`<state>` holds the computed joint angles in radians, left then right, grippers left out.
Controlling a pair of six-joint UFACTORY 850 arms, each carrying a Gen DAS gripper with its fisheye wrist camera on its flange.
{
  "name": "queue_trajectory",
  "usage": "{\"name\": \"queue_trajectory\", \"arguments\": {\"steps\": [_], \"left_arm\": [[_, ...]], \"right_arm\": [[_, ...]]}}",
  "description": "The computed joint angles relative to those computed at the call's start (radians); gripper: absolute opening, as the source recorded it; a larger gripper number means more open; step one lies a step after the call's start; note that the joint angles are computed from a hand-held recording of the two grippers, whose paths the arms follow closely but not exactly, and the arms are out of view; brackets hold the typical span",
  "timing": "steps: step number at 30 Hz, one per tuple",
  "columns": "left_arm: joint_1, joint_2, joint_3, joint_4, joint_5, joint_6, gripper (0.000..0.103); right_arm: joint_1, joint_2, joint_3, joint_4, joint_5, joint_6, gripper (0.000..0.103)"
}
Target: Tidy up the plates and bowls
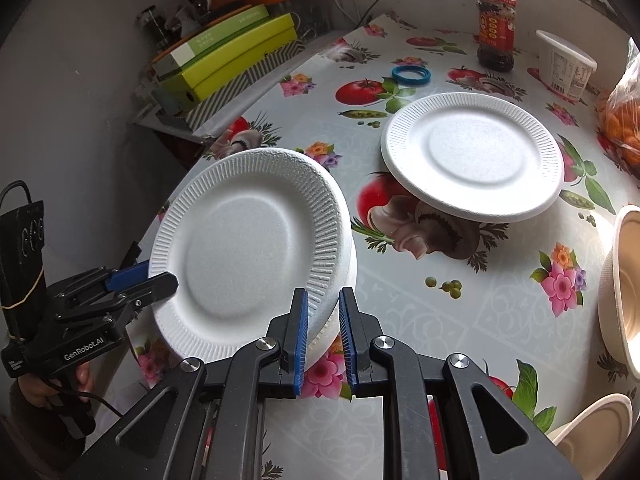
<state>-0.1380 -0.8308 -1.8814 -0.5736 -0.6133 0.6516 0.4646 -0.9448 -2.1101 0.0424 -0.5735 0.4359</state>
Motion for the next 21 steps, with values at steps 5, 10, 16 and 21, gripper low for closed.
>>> {"name": "queue_trajectory", "arguments": {"steps": [5,10,16,21], "left_arm": [[-0.005,-0.002,-0.001,0.025,-0.008,-0.012,0.037],[-0.006,-0.004,-0.005,0.041,-0.016,-0.029,0.037],[-0.008,-0.009,-0.019,0.062,-0.035,-0.055,0.037],[-0.013,-0.009,-0.024,0.095,-0.045,-0.083,0.038]], "right_arm": [[-0.001,-0.001,0.0,-0.006,-0.008,0.007,0.016],[-0.002,-0.003,0.002,0.001,-0.01,0.004,0.016],[-0.004,0.002,0.012,0.018,-0.002,-0.003,0.016],[-0.005,0.006,0.014,0.022,-0.001,-0.008,0.016]]}}
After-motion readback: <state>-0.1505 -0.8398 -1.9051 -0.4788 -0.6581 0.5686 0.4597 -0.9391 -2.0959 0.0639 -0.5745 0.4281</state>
